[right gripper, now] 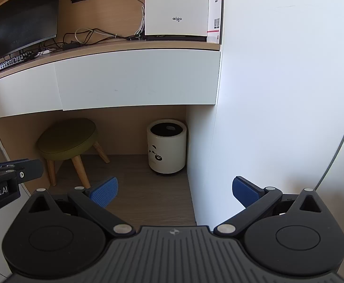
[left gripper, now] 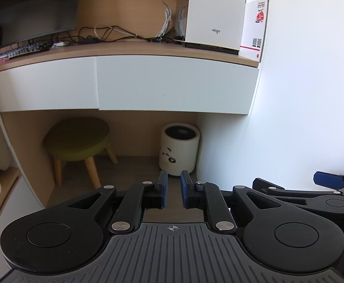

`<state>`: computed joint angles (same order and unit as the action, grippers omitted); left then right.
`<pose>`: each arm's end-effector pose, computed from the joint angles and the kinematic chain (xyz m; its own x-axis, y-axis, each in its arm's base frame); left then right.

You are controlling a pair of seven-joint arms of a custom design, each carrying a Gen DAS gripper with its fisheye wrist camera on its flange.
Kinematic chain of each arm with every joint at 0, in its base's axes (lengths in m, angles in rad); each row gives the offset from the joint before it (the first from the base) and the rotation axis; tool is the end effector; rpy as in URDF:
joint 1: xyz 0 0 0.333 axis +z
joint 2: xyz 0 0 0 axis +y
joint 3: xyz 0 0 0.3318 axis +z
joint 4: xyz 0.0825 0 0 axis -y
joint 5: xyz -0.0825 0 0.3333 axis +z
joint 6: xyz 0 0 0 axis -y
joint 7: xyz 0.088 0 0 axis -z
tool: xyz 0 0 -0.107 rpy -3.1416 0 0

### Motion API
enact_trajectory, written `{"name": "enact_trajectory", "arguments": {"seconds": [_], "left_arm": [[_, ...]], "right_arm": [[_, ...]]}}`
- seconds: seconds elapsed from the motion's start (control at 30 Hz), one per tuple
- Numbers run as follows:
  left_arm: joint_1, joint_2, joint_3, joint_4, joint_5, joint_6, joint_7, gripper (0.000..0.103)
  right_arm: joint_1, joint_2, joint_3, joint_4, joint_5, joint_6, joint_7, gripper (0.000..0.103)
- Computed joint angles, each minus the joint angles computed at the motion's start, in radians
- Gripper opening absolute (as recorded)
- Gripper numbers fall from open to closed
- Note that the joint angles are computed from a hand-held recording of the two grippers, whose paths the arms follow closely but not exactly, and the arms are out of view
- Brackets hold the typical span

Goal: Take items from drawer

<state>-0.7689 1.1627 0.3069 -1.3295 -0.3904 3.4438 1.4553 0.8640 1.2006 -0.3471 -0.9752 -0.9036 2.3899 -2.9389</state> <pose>0.6397 -0.3778 0.2085 -0.2750 -0.9590 0.0680 -0.5223 0.0897 -0.8480 0.6101 0.4794 0.1974 -0.3543 -0.9350 0.0129 -0.5146 0.1834 -0.8376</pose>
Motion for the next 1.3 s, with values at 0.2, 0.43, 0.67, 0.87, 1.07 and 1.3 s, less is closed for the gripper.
{"name": "enact_trajectory", "arguments": {"seconds": [0.2,0.43,0.67,0.87,1.07,1.3], "left_arm": [[0.0,0.009,0.006,0.019,0.009,-0.012,-0.008,0.014],[0.0,0.016,0.013,0.034,0.029,-0.019,-0.021,0.015],[0.001,0.019,0.012,0.036,0.034,-0.017,-0.02,0.015],[-0.001,0.025,0.018,0.044,0.037,-0.025,-0.025,0.015],[-0.014,0.033,0.04,0.047,0.037,-0.03,-0.041,0.015],[-0.018,0.032,0.041,0.035,0.035,-0.016,-0.038,0.015]], "right_arm": [[-0.004,-0.002,-0.002,-0.003,0.0,0.005,-0.004,0.103],[-0.004,-0.005,-0.005,-0.01,-0.005,0.008,0.004,0.103],[-0.003,-0.011,-0.009,-0.016,-0.017,0.002,0.016,0.103],[-0.002,-0.013,-0.008,-0.02,-0.024,-0.002,0.023,0.103],[0.0,-0.017,-0.008,-0.025,-0.034,-0.002,0.03,0.103],[0.002,-0.014,-0.009,-0.02,-0.039,-0.002,0.035,0.103]]}}
